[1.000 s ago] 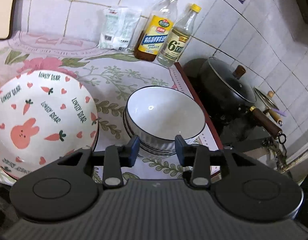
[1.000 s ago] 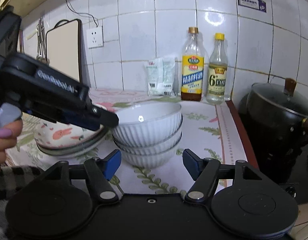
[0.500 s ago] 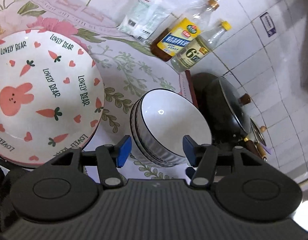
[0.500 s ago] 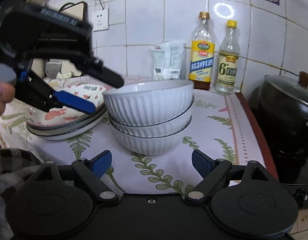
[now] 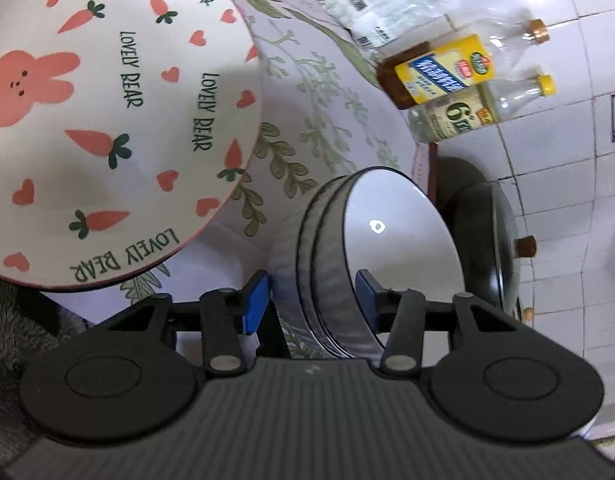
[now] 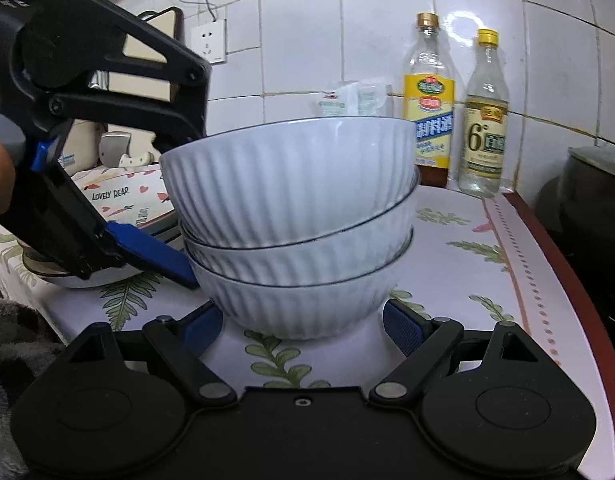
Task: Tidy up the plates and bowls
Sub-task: 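Lift the white bowl stack and carry it over the bunny bowl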
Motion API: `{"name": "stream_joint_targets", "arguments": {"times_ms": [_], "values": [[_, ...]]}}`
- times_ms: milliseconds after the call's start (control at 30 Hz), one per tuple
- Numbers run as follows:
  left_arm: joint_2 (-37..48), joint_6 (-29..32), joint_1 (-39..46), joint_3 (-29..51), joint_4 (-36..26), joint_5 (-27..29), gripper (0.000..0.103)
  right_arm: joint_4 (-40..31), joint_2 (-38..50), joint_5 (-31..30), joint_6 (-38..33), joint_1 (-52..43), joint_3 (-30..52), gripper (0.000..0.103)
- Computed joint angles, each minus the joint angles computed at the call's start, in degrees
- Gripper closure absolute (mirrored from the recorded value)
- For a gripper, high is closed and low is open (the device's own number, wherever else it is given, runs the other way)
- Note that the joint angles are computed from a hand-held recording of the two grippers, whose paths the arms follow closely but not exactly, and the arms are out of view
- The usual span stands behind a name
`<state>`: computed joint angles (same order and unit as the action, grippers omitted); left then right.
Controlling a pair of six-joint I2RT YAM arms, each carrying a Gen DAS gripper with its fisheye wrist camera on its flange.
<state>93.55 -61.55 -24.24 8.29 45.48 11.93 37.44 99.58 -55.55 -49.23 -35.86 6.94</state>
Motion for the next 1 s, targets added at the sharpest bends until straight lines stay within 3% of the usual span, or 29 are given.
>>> {"name": "stream_joint_targets", "arguments": {"times_ms": [100,333,800,867,1000], "values": [[0.31,1.34,-1.22,1.11,-1.80,-1.94,0.062,5.24,3.22,0.81,2.02,2.41,0.34,0.012],[3.27,2.40,-2.41,2.84,-1.03,-5.39,0.066,8.09,7.82,-1.13,1.32,2.97,2.03,0.011],[3.64,5.60,-3.00,1.32,1.80,-6.24,0.067,24.00,12.63,-0.28,6.43,2.81,-3.02,0.012],[2.96,5.66,-3.01,-0.02,3.15,-6.26,0.067,25.53,12.36,-0.49,6.30,2.56,-3.99,0.012],[-3.50,6.76,-3.74,-1.25,-1.28,-7.57,0.067,26.54,9.74,-0.80,8.20,2.95,-5.35,0.012]]}}
